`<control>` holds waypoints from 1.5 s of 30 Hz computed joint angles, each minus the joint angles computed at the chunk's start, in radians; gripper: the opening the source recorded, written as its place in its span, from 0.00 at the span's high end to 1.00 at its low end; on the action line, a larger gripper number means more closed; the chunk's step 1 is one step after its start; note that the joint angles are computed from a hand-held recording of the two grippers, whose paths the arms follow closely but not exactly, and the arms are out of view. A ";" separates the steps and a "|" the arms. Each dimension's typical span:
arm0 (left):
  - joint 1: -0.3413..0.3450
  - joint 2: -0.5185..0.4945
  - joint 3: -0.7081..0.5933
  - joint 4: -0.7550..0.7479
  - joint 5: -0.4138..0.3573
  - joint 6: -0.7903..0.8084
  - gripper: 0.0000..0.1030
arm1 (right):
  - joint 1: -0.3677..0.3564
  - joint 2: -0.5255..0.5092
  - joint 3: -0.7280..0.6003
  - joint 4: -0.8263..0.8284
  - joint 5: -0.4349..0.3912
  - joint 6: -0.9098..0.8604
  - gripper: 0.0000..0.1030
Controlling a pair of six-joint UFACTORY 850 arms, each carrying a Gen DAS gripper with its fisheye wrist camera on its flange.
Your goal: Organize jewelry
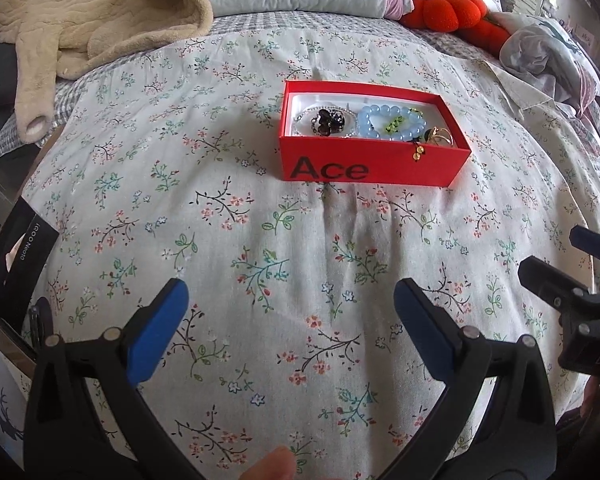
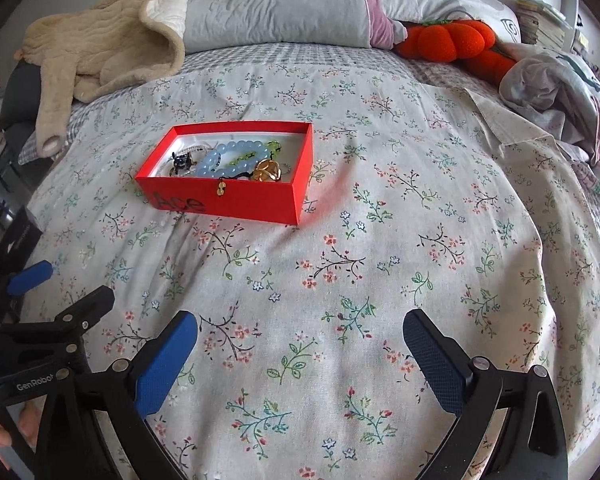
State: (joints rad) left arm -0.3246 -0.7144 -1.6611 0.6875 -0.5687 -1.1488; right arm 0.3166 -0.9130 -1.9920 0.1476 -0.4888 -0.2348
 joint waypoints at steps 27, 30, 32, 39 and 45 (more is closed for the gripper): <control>-0.008 -0.012 -0.015 0.013 -0.016 0.008 0.01 | 0.007 -0.022 -0.029 -0.046 -0.024 0.053 0.00; -0.006 -0.013 -0.015 0.014 -0.019 0.007 0.01 | 0.007 -0.022 -0.029 -0.046 -0.024 0.054 0.00; -0.006 -0.012 -0.014 0.018 -0.022 0.004 0.01 | 0.007 -0.022 -0.029 -0.046 -0.024 0.052 0.00; -0.002 -0.018 -0.021 0.001 -0.031 0.008 0.01 | 0.008 -0.022 -0.028 -0.048 -0.024 0.054 0.00; 0.000 -0.018 -0.021 -0.003 -0.034 0.007 0.01 | 0.009 -0.025 -0.032 -0.057 -0.027 0.062 0.00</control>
State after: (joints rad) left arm -0.3247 -0.7329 -1.6821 0.6844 -0.6025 -1.1414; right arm 0.3258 -0.9381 -2.0239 0.0907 -0.5162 -0.1729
